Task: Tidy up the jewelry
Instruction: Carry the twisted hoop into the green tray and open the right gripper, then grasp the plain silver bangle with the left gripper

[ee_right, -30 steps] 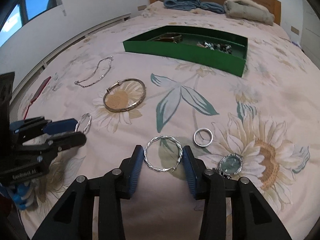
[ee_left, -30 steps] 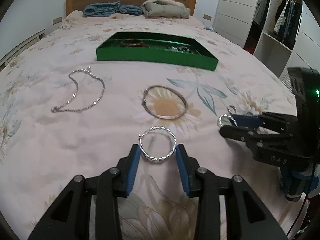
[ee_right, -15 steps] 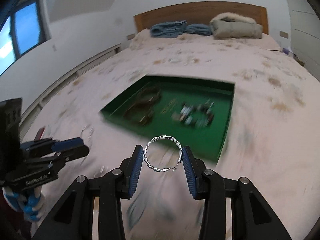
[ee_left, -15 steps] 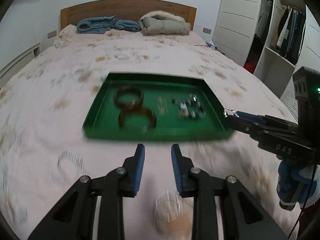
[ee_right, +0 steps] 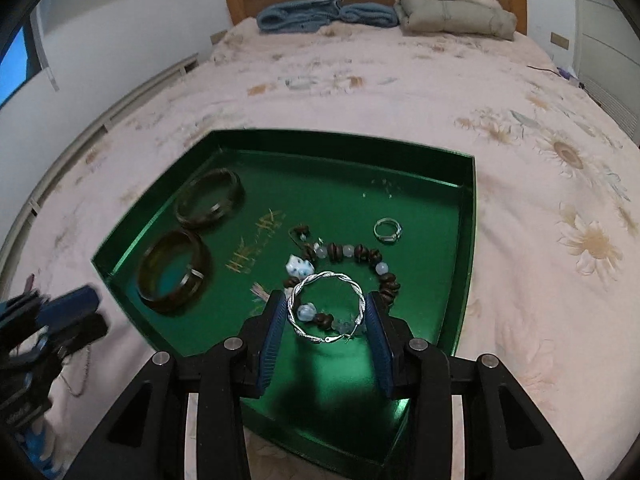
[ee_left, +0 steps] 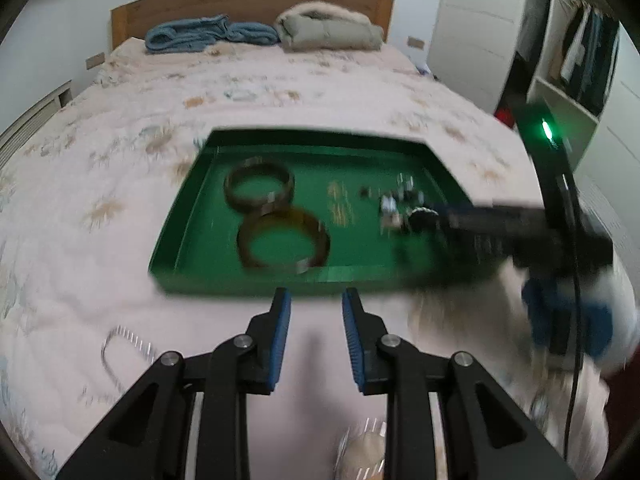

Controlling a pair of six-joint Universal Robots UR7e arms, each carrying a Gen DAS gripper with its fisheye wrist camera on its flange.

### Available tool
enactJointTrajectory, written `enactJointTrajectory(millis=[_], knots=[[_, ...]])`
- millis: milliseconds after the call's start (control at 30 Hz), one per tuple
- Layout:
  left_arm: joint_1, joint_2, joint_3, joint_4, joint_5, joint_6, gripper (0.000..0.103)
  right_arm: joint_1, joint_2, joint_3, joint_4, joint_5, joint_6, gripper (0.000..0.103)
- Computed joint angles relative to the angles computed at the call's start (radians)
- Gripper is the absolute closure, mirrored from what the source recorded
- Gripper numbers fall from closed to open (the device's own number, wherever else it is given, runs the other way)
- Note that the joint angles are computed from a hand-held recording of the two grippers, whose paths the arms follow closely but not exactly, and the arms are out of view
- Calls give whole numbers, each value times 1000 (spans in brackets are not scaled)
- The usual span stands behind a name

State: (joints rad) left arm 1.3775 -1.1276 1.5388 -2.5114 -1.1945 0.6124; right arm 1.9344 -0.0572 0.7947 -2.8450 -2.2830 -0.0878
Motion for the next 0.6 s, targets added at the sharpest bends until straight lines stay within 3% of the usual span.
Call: enactJointTrajectory(millis=[100,300,600], knots=[[16,-55,56,31,10,37,77,2,-16,40,-41,-2,-18,53],[46,-116,106,138,-21,24,77,27,-85,200,-188,11,-39,53],[59,-109,102,164,-49,-21,78,72,-180,433,-330,63,-48,53]])
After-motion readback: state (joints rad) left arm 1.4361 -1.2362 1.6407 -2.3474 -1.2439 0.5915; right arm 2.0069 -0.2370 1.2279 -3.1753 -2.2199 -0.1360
